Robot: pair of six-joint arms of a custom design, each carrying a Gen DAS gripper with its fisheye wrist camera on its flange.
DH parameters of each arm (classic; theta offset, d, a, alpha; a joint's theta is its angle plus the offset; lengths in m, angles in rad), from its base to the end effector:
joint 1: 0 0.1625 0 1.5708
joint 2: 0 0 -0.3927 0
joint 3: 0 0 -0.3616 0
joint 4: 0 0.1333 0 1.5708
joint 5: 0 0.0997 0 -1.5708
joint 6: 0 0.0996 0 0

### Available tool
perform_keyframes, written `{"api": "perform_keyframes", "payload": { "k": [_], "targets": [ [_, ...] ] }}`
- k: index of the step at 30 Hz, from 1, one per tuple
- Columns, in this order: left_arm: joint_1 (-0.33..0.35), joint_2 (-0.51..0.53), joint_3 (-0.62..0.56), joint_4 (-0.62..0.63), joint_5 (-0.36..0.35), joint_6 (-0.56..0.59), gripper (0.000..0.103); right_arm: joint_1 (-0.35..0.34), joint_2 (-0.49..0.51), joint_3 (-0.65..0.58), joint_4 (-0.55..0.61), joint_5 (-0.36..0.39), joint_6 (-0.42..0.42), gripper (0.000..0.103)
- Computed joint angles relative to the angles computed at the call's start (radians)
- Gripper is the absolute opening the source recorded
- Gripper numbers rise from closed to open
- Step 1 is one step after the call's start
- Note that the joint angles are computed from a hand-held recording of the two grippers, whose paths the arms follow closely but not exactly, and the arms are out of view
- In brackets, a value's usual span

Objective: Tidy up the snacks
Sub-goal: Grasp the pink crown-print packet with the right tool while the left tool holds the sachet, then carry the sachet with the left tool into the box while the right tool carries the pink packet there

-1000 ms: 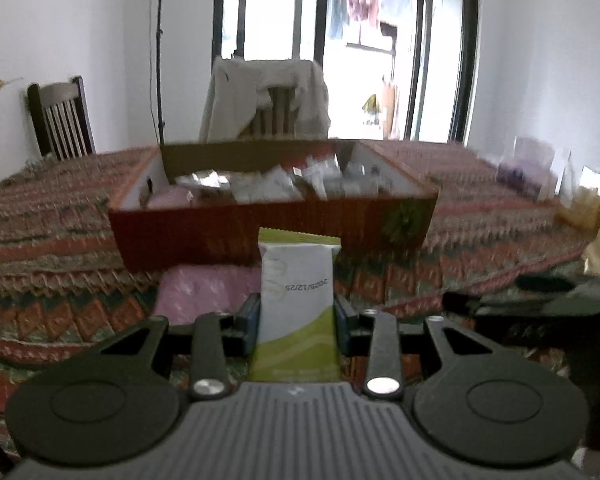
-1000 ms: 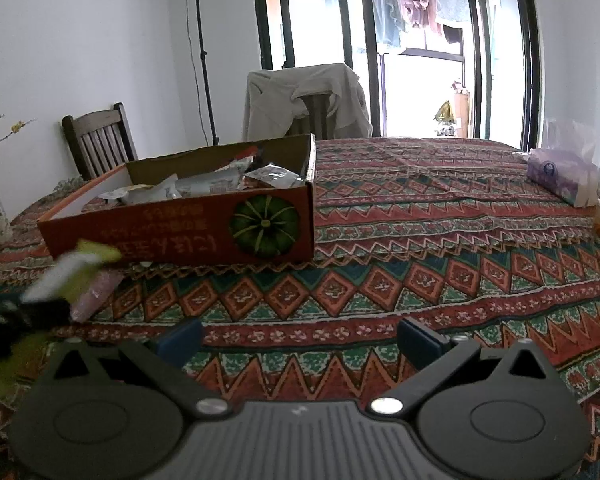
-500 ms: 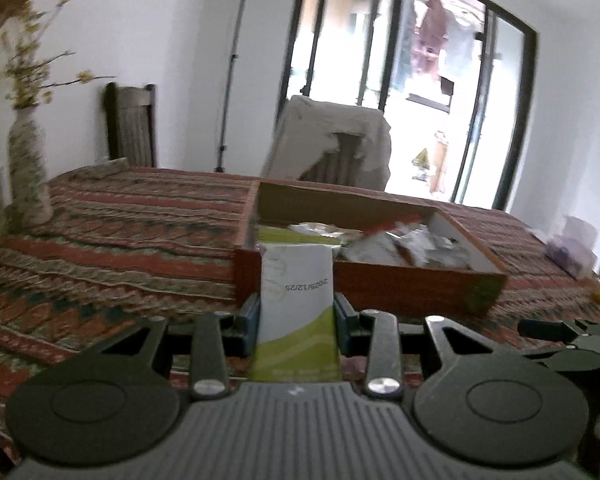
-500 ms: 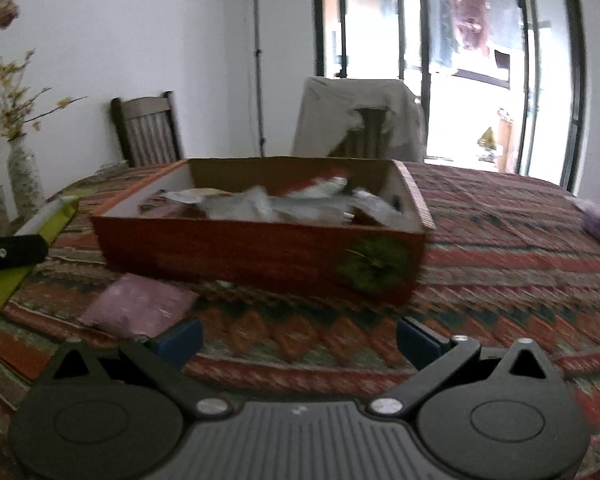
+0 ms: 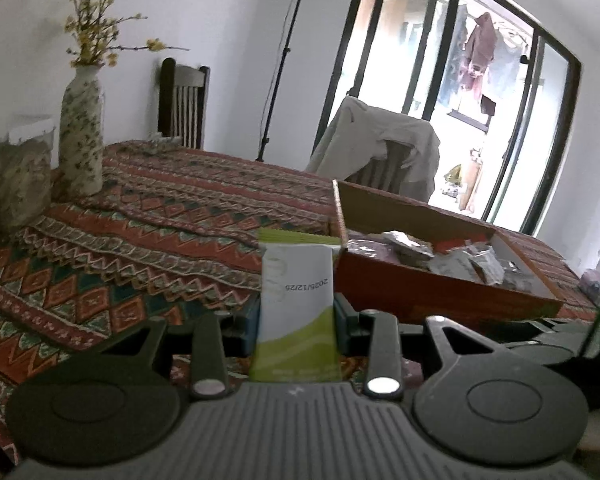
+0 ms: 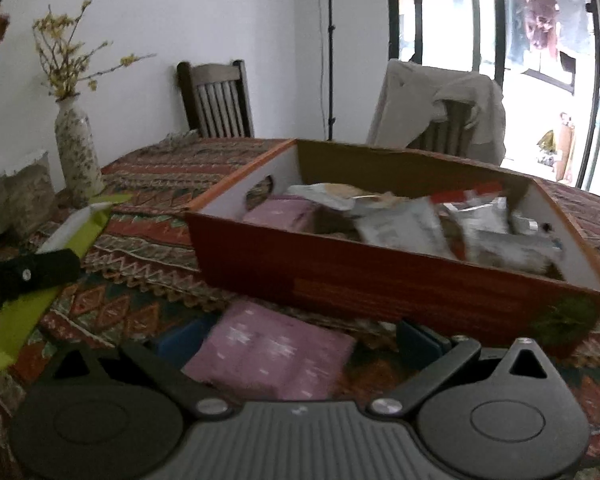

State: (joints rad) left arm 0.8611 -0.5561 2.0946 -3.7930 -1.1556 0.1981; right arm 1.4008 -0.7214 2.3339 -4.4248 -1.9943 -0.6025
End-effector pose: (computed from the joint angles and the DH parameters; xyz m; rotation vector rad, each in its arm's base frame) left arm -0.1812 -0.4772 0.0007 1.0085 2.5317 -1.0803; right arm 0.0237 -0.4078 0.1255 0.1313 -2.0576 1.1848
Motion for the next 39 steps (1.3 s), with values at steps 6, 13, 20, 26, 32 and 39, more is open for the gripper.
{"api": "perform_keyframes", "payload": {
  "k": [6,13,20,26,32,39],
  "targets": [
    [0.016,-0.002,-0.002,0.005,0.007,0.0,0.037,0.027,0.045,-0.095,0.123,-0.116,0.017,0.103],
    [0.011,0.002,-0.001,0.008,0.011,-0.009,0.037,0.01,0.033,-0.062,0.1,-0.07,0.022,0.092],
    [-0.012,0.001,0.014,-0.007,0.024,-0.014,0.037,-0.024,0.008,0.015,0.024,0.009,0.002,0.076],
    [-0.046,0.003,0.021,-0.014,0.034,-0.021,0.037,-0.039,0.014,0.083,-0.117,0.065,-0.039,0.075],
    [-0.083,0.01,0.005,-0.015,0.032,-0.022,0.037,-0.058,-0.019,0.169,-0.261,0.153,-0.065,0.075],
    [-0.124,0.034,-0.057,0.014,0.037,-0.028,0.037,-0.093,-0.115,0.213,-0.31,0.226,-0.087,0.075]
  ]
}}
